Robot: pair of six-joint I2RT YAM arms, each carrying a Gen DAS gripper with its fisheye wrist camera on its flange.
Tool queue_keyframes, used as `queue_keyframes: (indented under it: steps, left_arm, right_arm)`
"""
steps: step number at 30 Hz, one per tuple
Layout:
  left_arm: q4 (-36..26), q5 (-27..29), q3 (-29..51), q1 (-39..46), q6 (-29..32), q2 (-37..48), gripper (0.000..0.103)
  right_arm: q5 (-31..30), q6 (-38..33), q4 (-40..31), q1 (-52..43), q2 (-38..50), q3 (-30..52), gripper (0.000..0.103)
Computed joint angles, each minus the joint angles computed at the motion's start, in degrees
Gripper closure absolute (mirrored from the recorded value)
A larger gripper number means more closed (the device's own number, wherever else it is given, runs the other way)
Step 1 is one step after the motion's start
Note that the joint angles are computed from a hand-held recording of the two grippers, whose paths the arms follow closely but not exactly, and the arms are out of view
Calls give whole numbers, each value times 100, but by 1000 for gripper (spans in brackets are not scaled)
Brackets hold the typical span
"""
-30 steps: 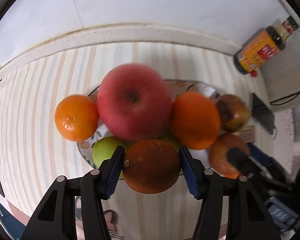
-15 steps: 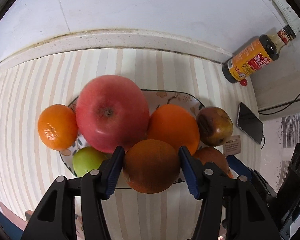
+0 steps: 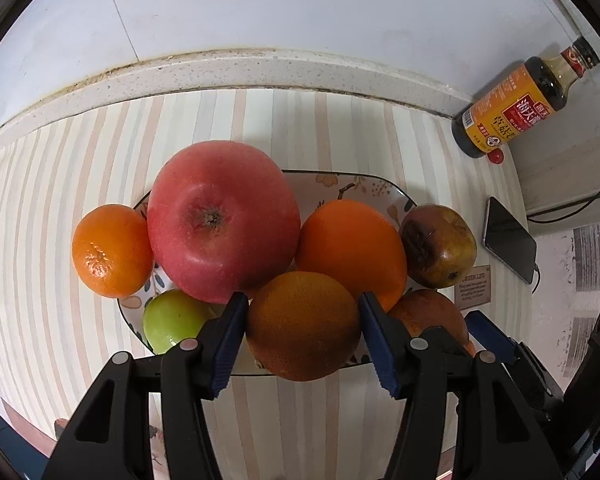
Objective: Organize fruits
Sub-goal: 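Lift both tools away from the plate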
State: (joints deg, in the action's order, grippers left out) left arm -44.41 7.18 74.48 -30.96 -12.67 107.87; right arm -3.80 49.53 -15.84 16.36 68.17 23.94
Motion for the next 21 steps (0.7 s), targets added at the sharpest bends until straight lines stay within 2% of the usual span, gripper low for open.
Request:
queue_keyframes:
  steps: [5, 8, 13, 16, 19, 21]
  left_arm:
    - [73, 5, -115, 20, 35, -116, 41]
    - [121, 67, -161, 49, 69, -184, 19]
    - [30, 81, -149, 41, 138, -377, 19]
    - [-23, 25, -272, 44, 247, -822, 19]
    - [15, -149, -630, 106, 326, -1478, 19]
    - [21, -337, -941, 185, 360, -1920, 19]
  right_arm:
    - [19, -37, -72, 15, -40, 50, 16]
    - [14, -27, -77, 20, -57, 56, 16]
    - [44, -18, -267, 3, -214, 105, 16]
    - [169, -78, -819, 27, -623, 262, 16]
    - [469, -216, -1767, 137, -1267, 511, 5]
    - [653, -305, -2515, 206, -1717, 661, 5]
